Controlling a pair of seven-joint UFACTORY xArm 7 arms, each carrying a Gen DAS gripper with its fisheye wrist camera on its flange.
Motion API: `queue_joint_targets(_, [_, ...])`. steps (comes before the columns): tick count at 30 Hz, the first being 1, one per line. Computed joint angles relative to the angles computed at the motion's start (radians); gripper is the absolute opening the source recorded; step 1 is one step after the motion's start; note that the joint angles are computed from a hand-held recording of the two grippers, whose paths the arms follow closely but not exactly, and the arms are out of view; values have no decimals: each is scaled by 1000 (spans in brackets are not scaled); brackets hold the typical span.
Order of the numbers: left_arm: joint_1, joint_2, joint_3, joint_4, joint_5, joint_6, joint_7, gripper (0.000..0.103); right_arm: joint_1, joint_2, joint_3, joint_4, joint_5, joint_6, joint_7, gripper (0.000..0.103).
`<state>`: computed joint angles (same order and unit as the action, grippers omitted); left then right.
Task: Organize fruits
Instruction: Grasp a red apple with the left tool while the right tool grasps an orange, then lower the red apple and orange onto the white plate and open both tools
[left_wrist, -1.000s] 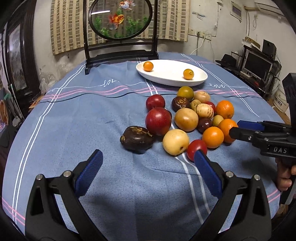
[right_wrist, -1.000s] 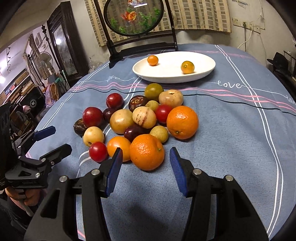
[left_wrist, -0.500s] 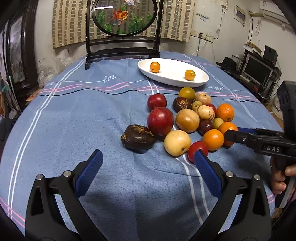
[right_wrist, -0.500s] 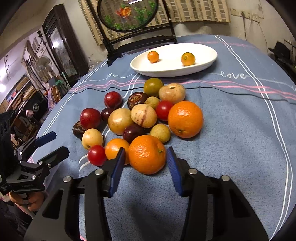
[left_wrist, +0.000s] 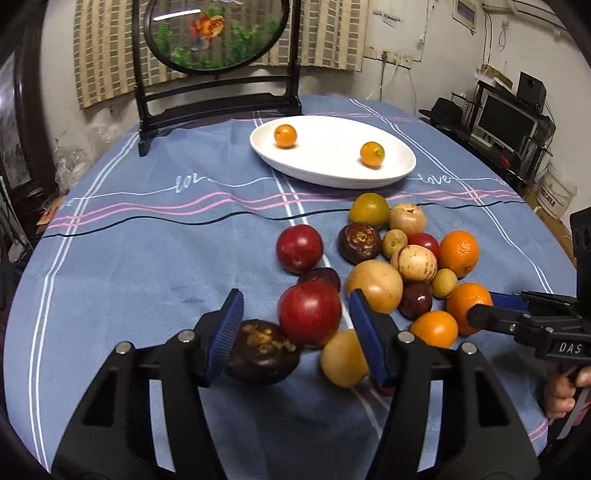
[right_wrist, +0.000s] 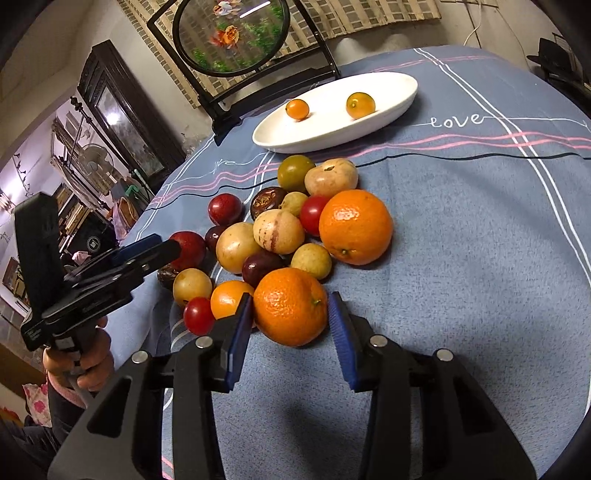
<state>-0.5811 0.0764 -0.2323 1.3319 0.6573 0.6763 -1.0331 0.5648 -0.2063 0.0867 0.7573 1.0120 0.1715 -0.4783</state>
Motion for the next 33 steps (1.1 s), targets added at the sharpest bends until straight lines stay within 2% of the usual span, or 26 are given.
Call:
queue_joint_targets(2, [1,9,0,8,-13,-3,15,61,5,-1,-5,0,19,3,-14,42])
queue_joint_targets(7, [1,29,4,19,-74,0,67,47,0,-4,-7,2,52,14,-41,42])
queue_joint_targets(11, [-4,43,11,29,-99,0,84,46,-7,-4,0,2,58,15,-45,42])
queue_joint_targets(13, [-6,49,14,34,-109,-1,89,41,-9,-4,2,2,59,16,-45,42])
queue_joint_targets(26, [-10,38,21,30,-110,-10,73,40,-13,-10,8,0,72,9,-54,42])
queue_joint_targets(30, [1,38,15,58,-145,-27,139,40,1,-36,1,5,25,6,-80,42])
queue_joint_targets(33, [11,77,17,141,-198,-21,231,40,-2,-41,-9,45,-12,-20,-91,42])
